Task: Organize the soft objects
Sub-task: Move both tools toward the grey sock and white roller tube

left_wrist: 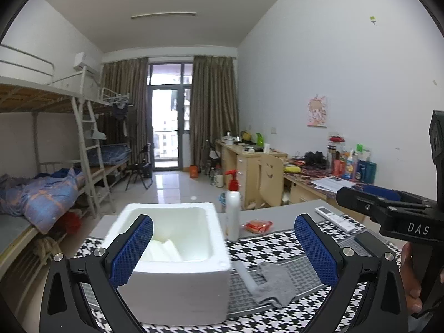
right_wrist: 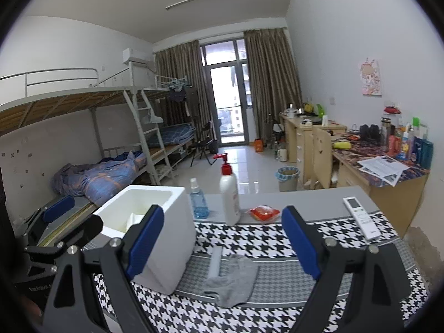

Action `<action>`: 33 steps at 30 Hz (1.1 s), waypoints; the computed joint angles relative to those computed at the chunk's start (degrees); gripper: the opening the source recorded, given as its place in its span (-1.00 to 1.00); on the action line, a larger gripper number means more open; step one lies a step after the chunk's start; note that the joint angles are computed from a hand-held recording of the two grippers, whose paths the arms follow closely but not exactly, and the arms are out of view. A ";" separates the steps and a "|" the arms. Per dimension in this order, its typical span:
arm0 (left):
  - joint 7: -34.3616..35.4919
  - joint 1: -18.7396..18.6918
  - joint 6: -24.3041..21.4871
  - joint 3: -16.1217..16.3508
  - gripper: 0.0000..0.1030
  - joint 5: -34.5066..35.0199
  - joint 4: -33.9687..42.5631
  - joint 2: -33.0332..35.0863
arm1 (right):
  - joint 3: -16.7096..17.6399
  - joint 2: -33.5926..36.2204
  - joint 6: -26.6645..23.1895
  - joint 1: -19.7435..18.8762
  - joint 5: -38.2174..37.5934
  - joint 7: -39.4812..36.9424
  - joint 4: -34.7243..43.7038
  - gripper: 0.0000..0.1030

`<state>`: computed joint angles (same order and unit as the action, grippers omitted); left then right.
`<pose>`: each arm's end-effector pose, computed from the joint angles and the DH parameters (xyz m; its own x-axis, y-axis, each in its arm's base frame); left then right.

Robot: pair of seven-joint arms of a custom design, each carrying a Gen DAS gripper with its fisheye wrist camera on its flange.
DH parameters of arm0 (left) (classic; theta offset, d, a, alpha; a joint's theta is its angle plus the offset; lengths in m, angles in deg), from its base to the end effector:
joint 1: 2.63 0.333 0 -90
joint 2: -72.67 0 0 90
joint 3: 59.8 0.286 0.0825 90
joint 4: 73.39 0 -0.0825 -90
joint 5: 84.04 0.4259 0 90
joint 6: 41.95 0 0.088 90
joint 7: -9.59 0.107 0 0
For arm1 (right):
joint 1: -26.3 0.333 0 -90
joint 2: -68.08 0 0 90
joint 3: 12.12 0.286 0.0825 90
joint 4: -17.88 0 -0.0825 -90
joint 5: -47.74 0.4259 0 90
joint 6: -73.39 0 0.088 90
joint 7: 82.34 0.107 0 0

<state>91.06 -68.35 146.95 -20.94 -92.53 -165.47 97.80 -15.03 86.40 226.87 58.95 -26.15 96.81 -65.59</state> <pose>0.6092 -0.3956 0.5456 -0.4152 -0.9096 0.0132 -0.2021 0.0781 -0.9762 0.6214 0.3955 0.5529 0.0111 -0.9922 -0.1242 -0.3005 0.1152 -0.9468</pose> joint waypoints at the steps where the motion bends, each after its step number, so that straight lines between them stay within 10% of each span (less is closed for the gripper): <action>1: 0.33 1.43 -0.17 -1.78 0.98 0.46 0.35 -0.16 | -0.09 -0.34 -0.18 0.01 -0.12 0.29 -0.49 0.74; 17: -2.05 20.18 -5.39 -24.87 0.98 11.86 7.28 1.47 | 2.26 -4.46 -5.74 -1.90 -1.18 2.07 -6.63 0.74; 33: -6.13 30.71 -10.29 -37.99 0.98 21.30 12.27 5.91 | 2.71 -4.78 -4.67 -3.86 2.74 1.42 -8.24 0.74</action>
